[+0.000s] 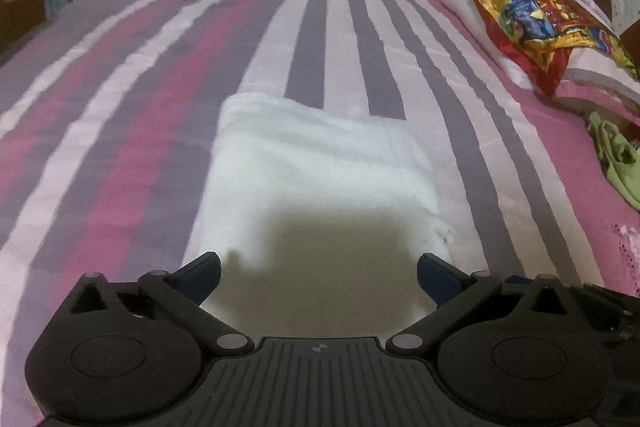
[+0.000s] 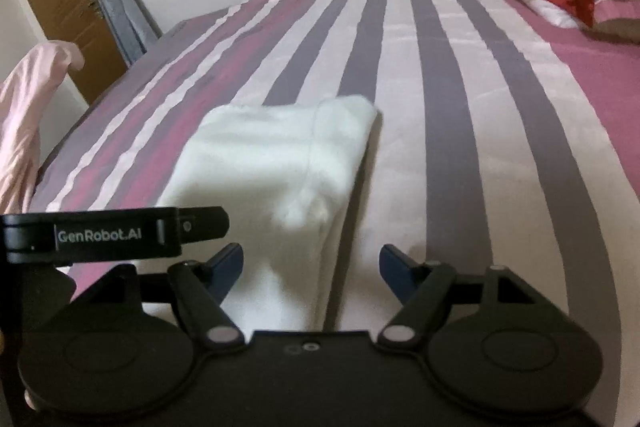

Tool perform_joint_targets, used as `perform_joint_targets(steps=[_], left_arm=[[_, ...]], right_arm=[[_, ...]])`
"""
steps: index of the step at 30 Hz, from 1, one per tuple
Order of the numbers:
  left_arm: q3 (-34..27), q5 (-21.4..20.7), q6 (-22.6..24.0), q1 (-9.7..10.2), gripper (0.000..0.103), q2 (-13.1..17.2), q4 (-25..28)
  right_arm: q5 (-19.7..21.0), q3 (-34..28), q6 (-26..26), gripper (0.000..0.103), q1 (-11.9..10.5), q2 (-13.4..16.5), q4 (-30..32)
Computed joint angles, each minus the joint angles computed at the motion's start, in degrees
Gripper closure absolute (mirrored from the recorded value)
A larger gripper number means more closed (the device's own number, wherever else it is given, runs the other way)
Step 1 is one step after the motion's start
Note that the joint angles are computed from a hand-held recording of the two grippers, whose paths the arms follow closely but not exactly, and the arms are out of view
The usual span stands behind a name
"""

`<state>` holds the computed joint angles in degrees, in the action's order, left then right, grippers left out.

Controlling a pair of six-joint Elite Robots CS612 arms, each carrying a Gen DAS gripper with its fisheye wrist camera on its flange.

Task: Fold small clothes

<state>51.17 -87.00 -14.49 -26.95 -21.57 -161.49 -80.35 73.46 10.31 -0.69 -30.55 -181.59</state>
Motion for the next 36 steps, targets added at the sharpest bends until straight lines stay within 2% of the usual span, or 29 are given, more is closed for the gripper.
perform_joint_targets(steps=[3, 7, 12, 16, 20, 23, 25, 28, 32, 36], left_arm=[[4.76, 5.71, 2.01, -1.25, 0.0, -2.78, -2.86], [7.42, 6.26, 3.41, -1.83, 0.0, -5.85, 2.21], [15.66, 11.42, 3.09, -3.16, 0.0, -9.39, -9.01], [19.17, 16.98, 1.97, -3.9, 0.0, -11.63, -9.94], [23.46, 14.74, -0.23, -3.42, 0.0, -14.42, -11.25], [26.91, 17.61, -0.2, -3.99, 0.0, -16.25, -14.16], [28.6, 18.6, 1.58, -4.35, 0.0, -17.12, -15.94], [29.76, 18.06, 2.9, -4.59, 0.0, -18.25, -15.01], [31.03, 18.0, 1.67, -4.73, 0.0, -19.17, -15.65], [31.15, 17.21, 0.36, -4.63, 0.0, -19.41, -13.86]], right_arm=[[-0.12, 2.74, -0.81, 0.024, 0.22, -1.44, -1.86], [0.75, 6.08, -0.36, 0.022, 0.27, -3.28, -4.05], [1.77, 9.84, -0.21, 0.018, 0.34, -5.35, -7.21], [1.65, 12.69, -1.15, 0.017, 0.69, -6.88, -9.27], [1.3, 15.4, -2.94, 0.013, 1.21, -8.51, -10.21], [1.05, 17.77, -3.91, 0.008, 1.56, -9.97, -11.85], [1.07, 19.1, -4.27, 0.007, 1.76, -10.84, -12.66], [0.7, 20.64, -4.37, 0.003, 2.02, -11.75, -14.42], [-1.35, 22.03, -4.07, 0.001, 2.56, -12.51, -17.27], [-2.5, 22.53, -3.68, 0.001, 2.83, -12.84, -18.16]])
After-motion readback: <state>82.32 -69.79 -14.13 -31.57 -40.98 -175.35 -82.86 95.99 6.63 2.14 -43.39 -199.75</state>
